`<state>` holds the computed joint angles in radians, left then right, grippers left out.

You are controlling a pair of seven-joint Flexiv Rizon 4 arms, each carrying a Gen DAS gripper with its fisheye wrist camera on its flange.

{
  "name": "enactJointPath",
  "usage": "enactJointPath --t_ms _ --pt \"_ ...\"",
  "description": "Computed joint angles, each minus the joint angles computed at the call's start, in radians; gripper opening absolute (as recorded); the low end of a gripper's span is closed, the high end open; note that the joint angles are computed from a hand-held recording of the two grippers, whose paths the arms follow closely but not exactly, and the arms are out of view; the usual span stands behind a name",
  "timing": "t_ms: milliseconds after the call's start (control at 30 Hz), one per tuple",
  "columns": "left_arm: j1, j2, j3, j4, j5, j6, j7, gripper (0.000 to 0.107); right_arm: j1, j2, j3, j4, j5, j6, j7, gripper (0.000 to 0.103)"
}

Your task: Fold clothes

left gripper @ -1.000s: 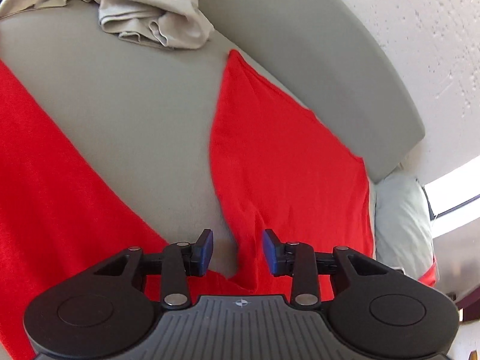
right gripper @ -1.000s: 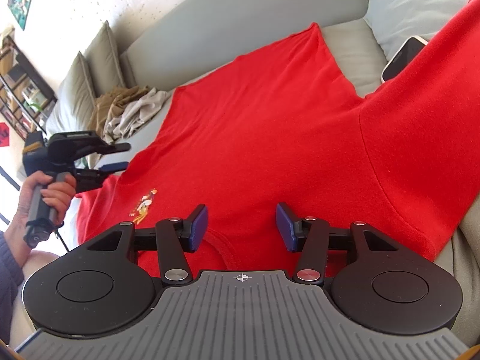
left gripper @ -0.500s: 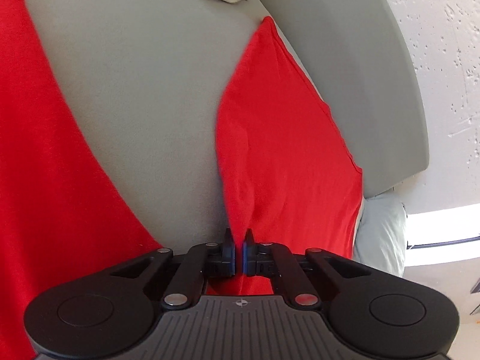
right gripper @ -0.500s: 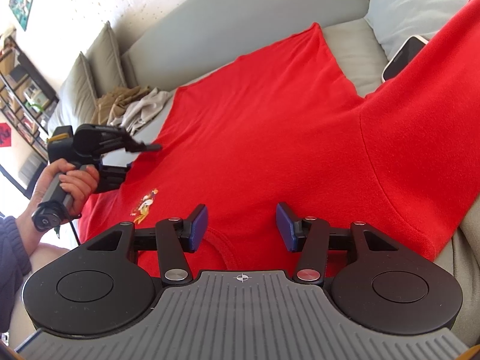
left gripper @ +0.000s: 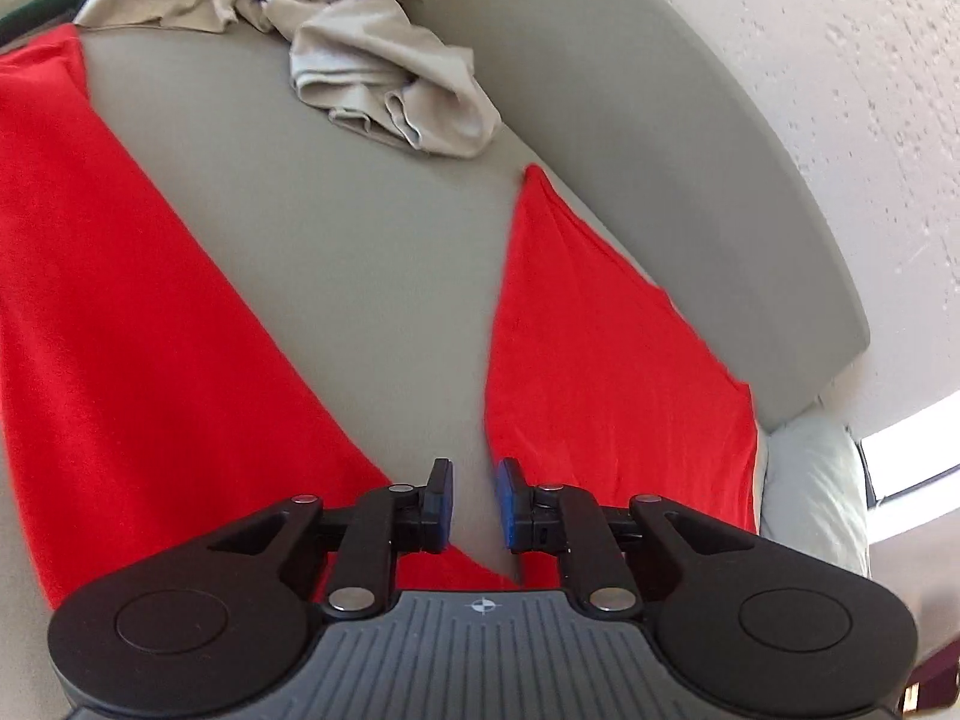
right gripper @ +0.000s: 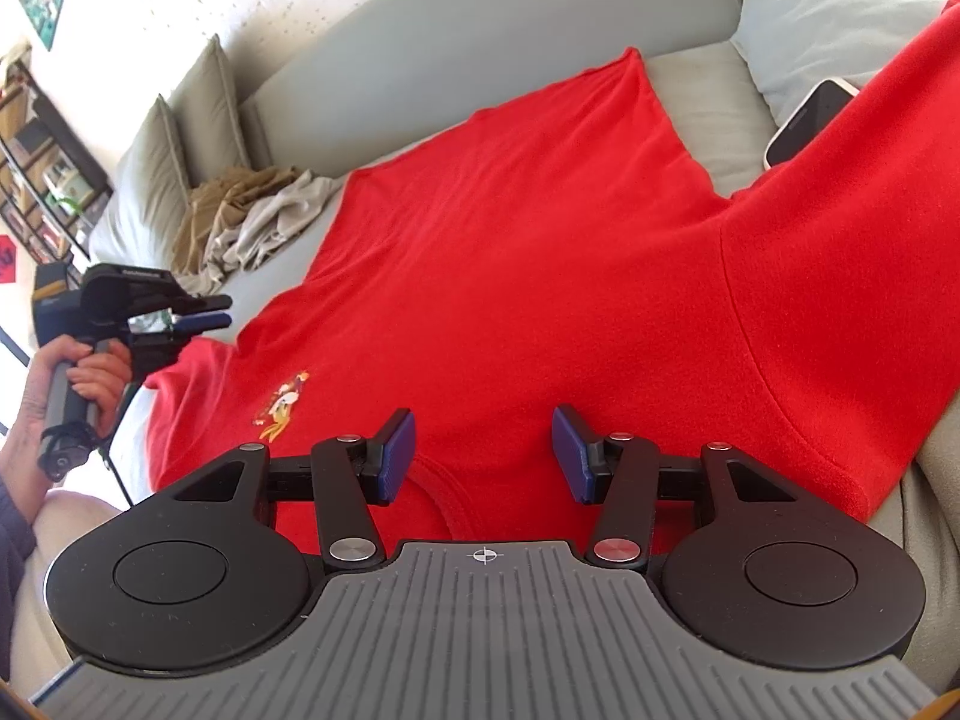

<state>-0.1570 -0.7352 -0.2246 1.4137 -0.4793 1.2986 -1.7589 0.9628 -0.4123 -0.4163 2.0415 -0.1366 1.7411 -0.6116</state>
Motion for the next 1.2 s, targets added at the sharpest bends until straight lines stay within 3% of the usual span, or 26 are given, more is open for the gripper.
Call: enactJointPath --t_ms 67,233,267,300,367,467,533,600,633,667,733,800,867,933,967,1100,1167,1200 --pt "0.015 -0.016 -0.028 -0.033 0.011 -0.059 0.013 0.029 0.006 -0.002 -0.007 -0.002 0.001 -0.003 0.004 0.053" --pt "0.006 -0.051 -0.042 -0.099 0.023 -0.146 0.009 0.03 0.024 -0.002 -0.026 0.0 -0.001 -0.004 0.008 0.053" --pt "0.002 -0.057 -0.041 -0.116 0.026 -0.171 0.012 0.028 0.025 -0.002 -0.027 0.0 -0.001 -0.004 0.009 0.053" --pt "-0.006 -0.063 -0.034 -0.134 0.031 -0.196 0.015 0.018 0.025 -0.002 -0.027 0.0 -0.002 -0.005 0.01 0.053" --pt "-0.053 -0.064 0.034 -0.172 0.073 -0.25 0.02 0.005 0.026 -0.001 -0.028 0.001 -0.004 -0.006 0.01 0.053" --pt "-0.144 -0.04 0.176 -0.193 0.201 -0.226 -0.032 0.003 0.03 0.001 -0.033 0.002 -0.011 -0.009 0.009 0.053" --pt "-0.228 0.01 0.322 -0.167 0.387 -0.163 -0.197 0.002 0.037 0.001 -0.042 0.004 -0.016 -0.012 0.008 0.053" --pt "-0.225 0.035 0.36 -0.185 0.588 -0.183 -0.391 0.001 0.043 0.0 -0.049 0.005 -0.019 -0.011 0.011 0.053" --pt "-0.191 0.05 0.329 -0.16 0.592 -0.166 -0.402 0.001 0.046 -0.001 -0.052 0.006 -0.018 -0.011 0.013 0.053" --pt "-0.142 0.067 0.267 -0.103 0.53 -0.108 -0.348 0.0 0.05 -0.002 -0.057 0.006 -0.018 -0.01 0.015 0.053" --pt "-0.041 0.094 0.104 0.025 0.262 -0.001 -0.07 0.004 0.053 -0.003 -0.061 0.006 -0.018 -0.011 0.015 0.053" --pt "0.026 0.073 -0.029 0.042 0.15 0.029 0.113 0.024 0.048 -0.003 -0.055 0.005 -0.017 -0.01 0.015 0.054" --pt "0.029 0.044 -0.037 -0.018 0.218 -0.042 0.084 0.045 0.042 -0.004 -0.047 0.002 -0.013 -0.008 0.019 0.057" --pt "-0.012 0.005 0.012 -0.102 0.231 -0.138 0.055 0.045 0.045 -0.005 -0.049 0.0 -0.009 -0.009 0.024 0.057" --pt "-0.02 -0.015 0.017 -0.138 0.23 -0.179 0.048 0.043 0.053 -0.005 -0.058 0.001 -0.011 -0.011 0.024 0.057" --pt "0.047 -0.086 -0.121 -0.182 0.025 -0.253 0.151 0.035 0.068 -0.002 -0.076 0.004 -0.028 -0.022 0.024 0.057" --pt "0.029 -0.096 -0.096 -0.21 0.0 -0.314 0.124 0.032 0.063 -0.001 -0.072 0.004 -0.033 -0.022 0.027 0.057" --pt "0.017 -0.097 -0.076 -0.223 0.01 -0.336 0.101 0.023 0.057 0.0 -0.067 0.004 -0.035 -0.022 0.027 0.057"
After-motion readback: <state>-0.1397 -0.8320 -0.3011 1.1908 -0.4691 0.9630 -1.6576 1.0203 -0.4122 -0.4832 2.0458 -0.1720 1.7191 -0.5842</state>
